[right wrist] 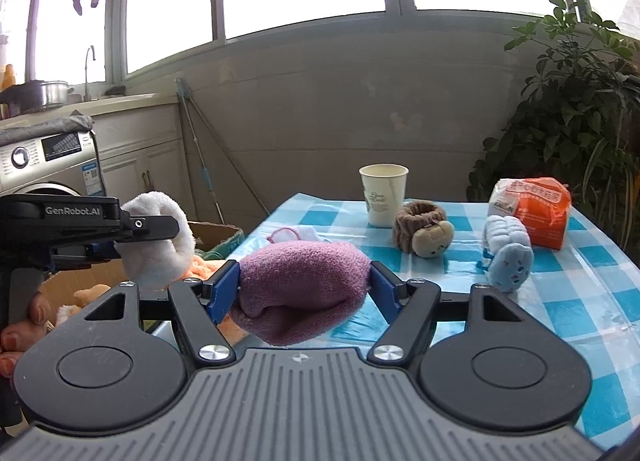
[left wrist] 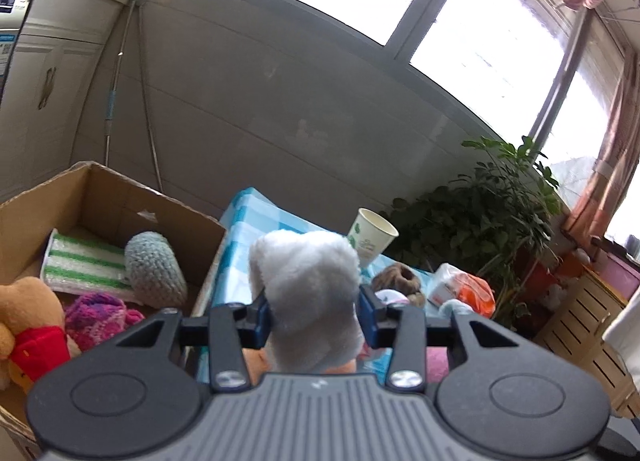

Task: Organize soft objects
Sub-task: 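Carry the white fluffy sock with left gripper and pink sock with right toward the box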

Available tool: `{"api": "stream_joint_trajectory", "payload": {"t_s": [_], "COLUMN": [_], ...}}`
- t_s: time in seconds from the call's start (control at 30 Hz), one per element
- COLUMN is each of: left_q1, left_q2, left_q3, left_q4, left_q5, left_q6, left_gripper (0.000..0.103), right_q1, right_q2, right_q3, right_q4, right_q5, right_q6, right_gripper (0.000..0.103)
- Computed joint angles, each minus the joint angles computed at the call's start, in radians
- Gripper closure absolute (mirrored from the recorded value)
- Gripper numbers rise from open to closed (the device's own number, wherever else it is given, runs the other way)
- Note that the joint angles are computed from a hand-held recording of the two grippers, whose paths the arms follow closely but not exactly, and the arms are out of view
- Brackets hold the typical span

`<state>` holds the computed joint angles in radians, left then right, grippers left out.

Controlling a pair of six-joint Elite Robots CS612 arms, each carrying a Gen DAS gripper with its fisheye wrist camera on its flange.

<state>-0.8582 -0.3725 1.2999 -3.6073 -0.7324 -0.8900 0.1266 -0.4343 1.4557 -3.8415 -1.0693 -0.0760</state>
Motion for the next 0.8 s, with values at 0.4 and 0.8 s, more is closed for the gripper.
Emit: {"api": "stream_joint_trajectory", "payload": {"t_s": [0.4, 0.8], "left_q1": [0.006, 0.005], "left_q2": [-0.016, -0.011], "left_q3": [0.038, 0.043], "left_q4": [0.000, -0.092], "left_q5": [0.058, 0.057], "left_q6": [-0.071, -0.041], "left_gripper": [0.062, 0.063], "right_q1": [0.022, 0.039], "right_q2": [0.012, 0.025], "right_q3": [-0.039, -0.069], "right_q4": [0.028, 0.072], "right_q5": [0.038, 0.067], "right_q6": [-0.024, -0.052], "right_gripper": [0.016, 0.016]}}
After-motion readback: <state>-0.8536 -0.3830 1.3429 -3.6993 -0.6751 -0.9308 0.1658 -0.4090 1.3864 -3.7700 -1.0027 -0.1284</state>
